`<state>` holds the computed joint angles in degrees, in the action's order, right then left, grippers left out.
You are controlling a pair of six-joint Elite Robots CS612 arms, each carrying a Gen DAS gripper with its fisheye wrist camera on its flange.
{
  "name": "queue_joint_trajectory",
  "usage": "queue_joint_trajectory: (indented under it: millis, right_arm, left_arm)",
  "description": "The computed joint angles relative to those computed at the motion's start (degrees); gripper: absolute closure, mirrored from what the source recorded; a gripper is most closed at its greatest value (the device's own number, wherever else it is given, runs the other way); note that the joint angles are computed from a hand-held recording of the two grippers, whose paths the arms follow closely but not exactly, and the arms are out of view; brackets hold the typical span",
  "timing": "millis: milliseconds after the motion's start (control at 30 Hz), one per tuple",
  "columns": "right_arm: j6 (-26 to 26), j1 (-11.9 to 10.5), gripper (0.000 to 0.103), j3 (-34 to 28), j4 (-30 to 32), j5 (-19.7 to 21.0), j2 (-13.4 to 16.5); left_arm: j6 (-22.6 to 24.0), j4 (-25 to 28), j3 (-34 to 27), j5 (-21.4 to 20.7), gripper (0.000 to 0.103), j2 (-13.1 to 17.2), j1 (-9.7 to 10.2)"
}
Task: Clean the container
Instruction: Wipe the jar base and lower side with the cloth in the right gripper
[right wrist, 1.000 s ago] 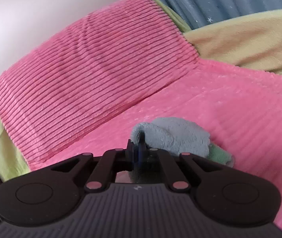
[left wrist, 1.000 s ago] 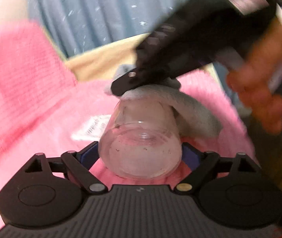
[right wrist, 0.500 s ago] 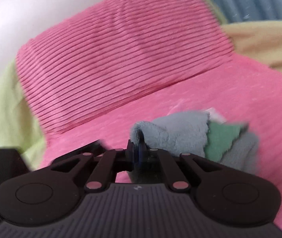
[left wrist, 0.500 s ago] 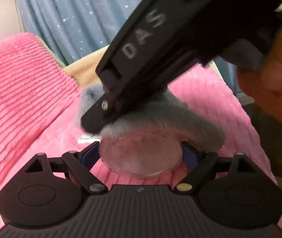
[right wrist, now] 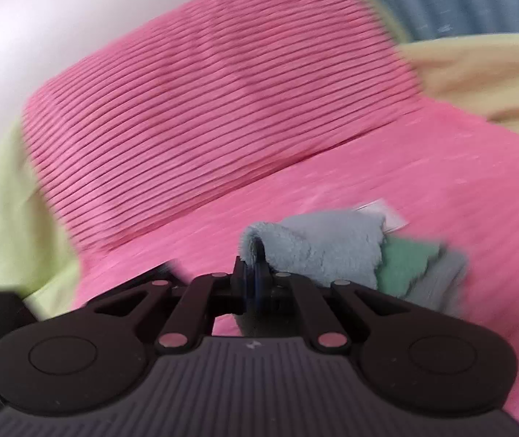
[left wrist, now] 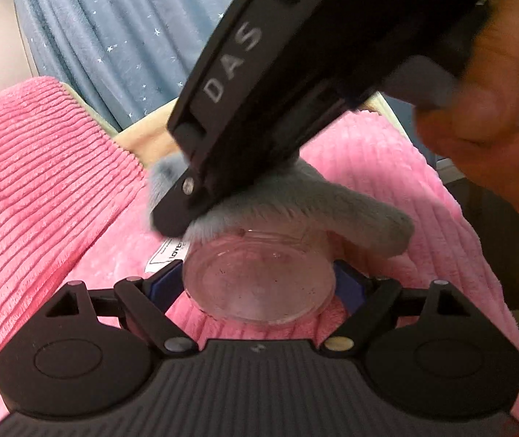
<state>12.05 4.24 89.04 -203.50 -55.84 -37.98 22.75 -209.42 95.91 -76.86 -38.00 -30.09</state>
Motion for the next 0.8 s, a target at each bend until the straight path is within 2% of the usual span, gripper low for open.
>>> queue_joint_trajectory:
  millis: [100,200,333,433,500,533,567,633,733,800]
  right_arm:
    - [2.0,0.0,0.102,-0.2,-1.8,-3.2,0.4]
    - [2.2,0.1,0.102,0.0,-2.6,-4.4,0.4]
    - [3.2,-0.1,0.102,0.3,-2.6,-4.0,0.3]
    - [2.9,0.0,0.101,-0.5,-0.8,-0.9,0.4]
    - [0.5,0.0,0.101,-0.4,1.0,4.1,0.3]
    - [-1.1,0.2,0.101,-0.1,1.3,5.1,0.2]
    - [-2.6,0.4,0.101,0.0,1.4,5.1,0.1]
    - [-3.2,0.5,0.102,-0.1,0.6,3.1,0.1]
    - [3.3,0.2,0.102,-0.3,-2.7,-3.9,0.5]
    - [5.8,-0.3,0.102,-0.4,-3.1,-3.9,0.7]
  left_arm:
    - [-2.2,0.4,-0.2,-1.3,0.017,-0.1,0.31]
    - [-10.7,2.0,-0.5,-7.3,0.016,-0.7,1.97]
    - [-16.4,3.9,-1.2,-11.5,0.017,-0.8,3.27]
    - [-13.9,3.9,-1.2,-10.1,0.017,-0.8,2.85]
    - [-8.8,3.1,-0.7,-6.2,0.017,-0.7,1.79]
    - [-6.1,2.7,-0.5,-4.1,0.017,-0.6,1.23]
    - [-3.4,2.1,-0.3,-2.1,0.017,-0.5,0.66]
    - [-2.3,1.8,-0.4,-1.5,0.017,-0.3,0.5]
    - [-1.8,1.5,-0.7,-1.5,0.017,-0.1,0.45]
    - [-2.5,1.4,-0.7,-2.3,0.017,-0.1,0.59]
